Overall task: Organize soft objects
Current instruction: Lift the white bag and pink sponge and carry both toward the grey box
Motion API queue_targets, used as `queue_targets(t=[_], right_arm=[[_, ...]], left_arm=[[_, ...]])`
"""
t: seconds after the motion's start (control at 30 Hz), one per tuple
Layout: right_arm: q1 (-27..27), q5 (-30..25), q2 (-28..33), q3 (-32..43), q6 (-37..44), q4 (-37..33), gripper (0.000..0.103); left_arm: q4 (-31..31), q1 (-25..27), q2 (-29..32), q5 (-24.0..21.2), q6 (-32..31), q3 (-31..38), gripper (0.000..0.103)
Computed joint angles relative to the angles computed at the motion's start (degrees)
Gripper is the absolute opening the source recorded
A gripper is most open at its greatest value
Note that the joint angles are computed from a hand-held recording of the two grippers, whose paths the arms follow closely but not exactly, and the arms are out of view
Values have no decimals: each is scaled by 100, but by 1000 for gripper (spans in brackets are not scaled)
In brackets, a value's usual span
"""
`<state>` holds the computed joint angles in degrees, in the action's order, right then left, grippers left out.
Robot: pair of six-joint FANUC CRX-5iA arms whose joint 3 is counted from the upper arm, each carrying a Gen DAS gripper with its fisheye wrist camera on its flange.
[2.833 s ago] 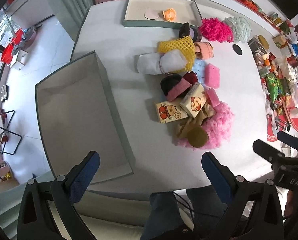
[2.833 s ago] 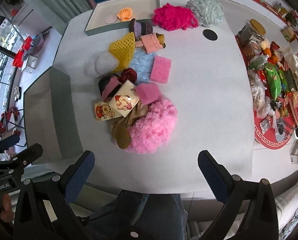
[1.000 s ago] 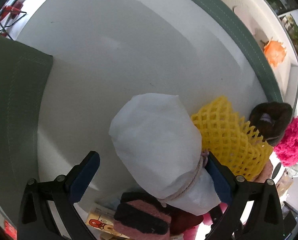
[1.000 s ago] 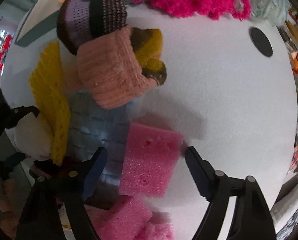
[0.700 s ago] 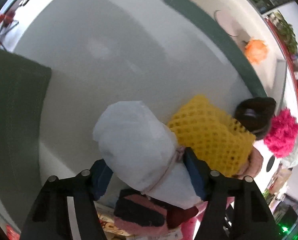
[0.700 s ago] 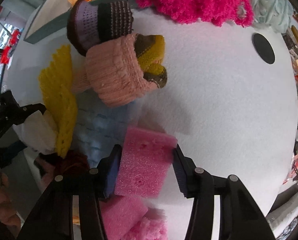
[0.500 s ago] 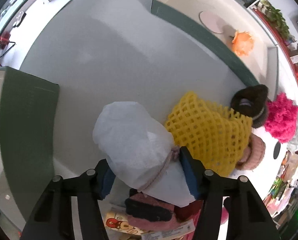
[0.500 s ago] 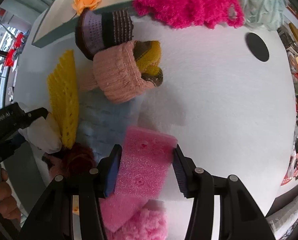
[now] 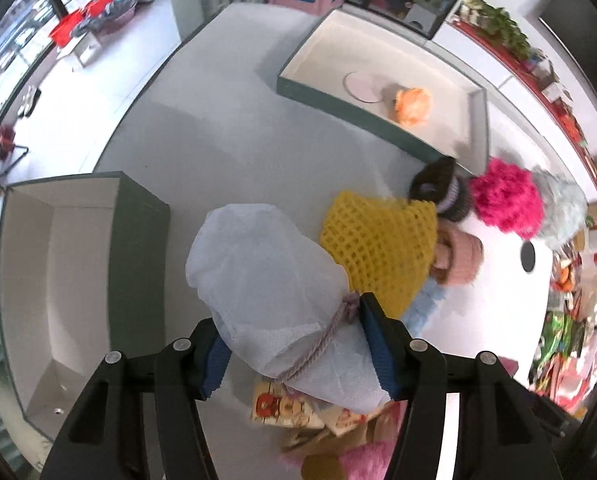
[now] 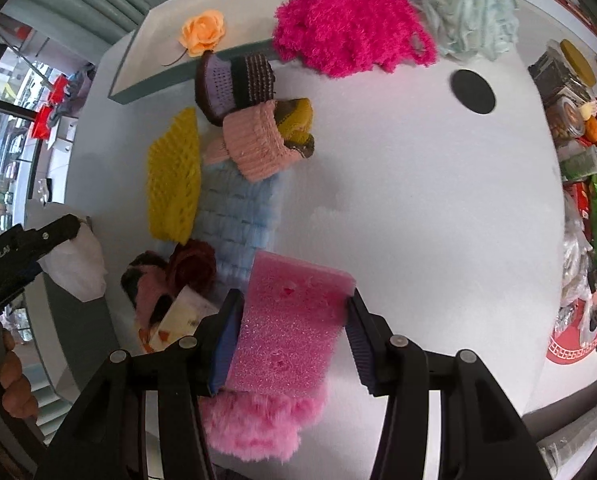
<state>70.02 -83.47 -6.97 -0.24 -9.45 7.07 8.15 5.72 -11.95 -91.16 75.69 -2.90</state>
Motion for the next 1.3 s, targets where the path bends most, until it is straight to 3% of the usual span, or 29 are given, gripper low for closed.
queue_targets(t=[0.33,0.77,1.3], right_arm=[[670,-407,-200,131,-472,277,54],[1293,-640,-279,304,-703,470,54],[1306,-703,68,824,-32,518,54]], left_arm=[[-81,-43,-706,-498,-987,147,61],[-35,263,-1441,-930,-1554,110,61],[313,1466,-1937,-1160,-2144,87,61]])
